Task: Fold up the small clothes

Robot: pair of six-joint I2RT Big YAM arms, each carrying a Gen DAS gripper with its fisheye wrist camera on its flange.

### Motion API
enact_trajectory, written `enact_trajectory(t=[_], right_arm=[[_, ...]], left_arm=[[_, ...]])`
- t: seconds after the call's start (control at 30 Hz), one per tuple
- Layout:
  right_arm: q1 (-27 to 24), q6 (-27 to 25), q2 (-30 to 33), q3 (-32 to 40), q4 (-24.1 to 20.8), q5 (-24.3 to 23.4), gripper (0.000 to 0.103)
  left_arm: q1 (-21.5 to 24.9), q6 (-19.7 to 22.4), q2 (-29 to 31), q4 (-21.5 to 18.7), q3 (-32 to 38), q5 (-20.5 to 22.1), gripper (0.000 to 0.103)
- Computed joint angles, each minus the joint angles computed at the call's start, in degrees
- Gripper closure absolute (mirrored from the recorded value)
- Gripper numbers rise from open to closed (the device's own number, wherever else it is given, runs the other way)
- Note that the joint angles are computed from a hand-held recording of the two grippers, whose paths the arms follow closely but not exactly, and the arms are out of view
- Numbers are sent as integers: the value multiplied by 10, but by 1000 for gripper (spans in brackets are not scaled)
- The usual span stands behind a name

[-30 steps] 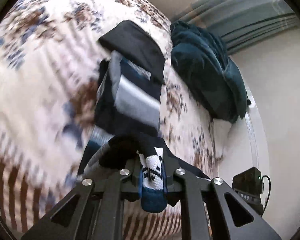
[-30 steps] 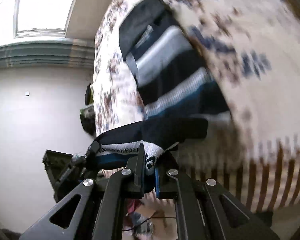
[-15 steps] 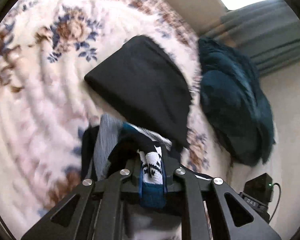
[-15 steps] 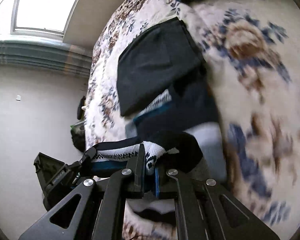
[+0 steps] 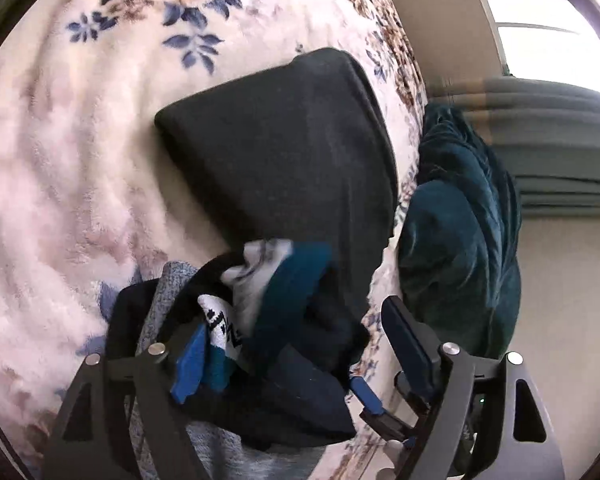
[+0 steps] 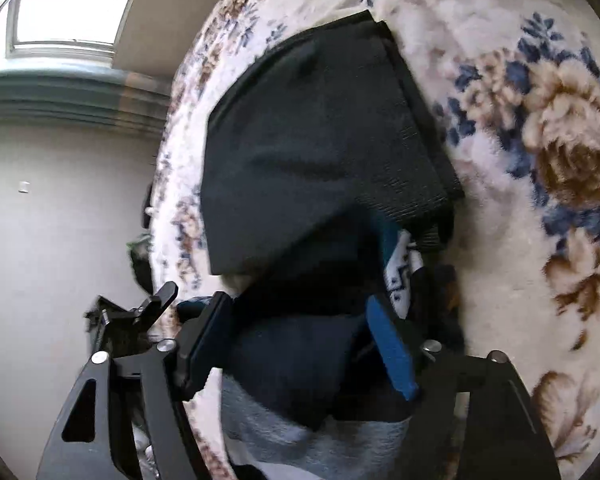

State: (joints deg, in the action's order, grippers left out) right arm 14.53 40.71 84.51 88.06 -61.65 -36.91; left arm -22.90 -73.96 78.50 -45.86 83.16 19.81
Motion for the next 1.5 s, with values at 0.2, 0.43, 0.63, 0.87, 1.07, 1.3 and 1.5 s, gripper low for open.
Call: enact_trajectory(t=[0.2, 0.43, 0.63, 0.87, 1.07, 1.3, 1.5], right_arm=[[-4, -45, -33, 7, -21, 52, 12], [-15, -137, -99, -56, -144, 73, 10], [-15, -153, -119, -177, -160, -19, 7], [-23, -102, -104, -241, -45, -139, 0], [-19, -73, -89, -242, 0, -154, 58], [23, 41, -182, -281, 37, -84, 70], [194, 360, -332, -359, 129, -26, 71]], left_arm=[[-29, 91, -33, -115, 41, -88, 23], [-113, 89, -108, -225, 0, -174, 22], [-127, 68, -119, -172, -102, -93, 22], [-106, 88, -96, -104, -131, -33, 23], [-112, 143, -93, -124, -102, -40, 66], [-69, 223, -72, -197, -41, 25, 67], [-19, 442, -19, -401, 59, 88, 64]])
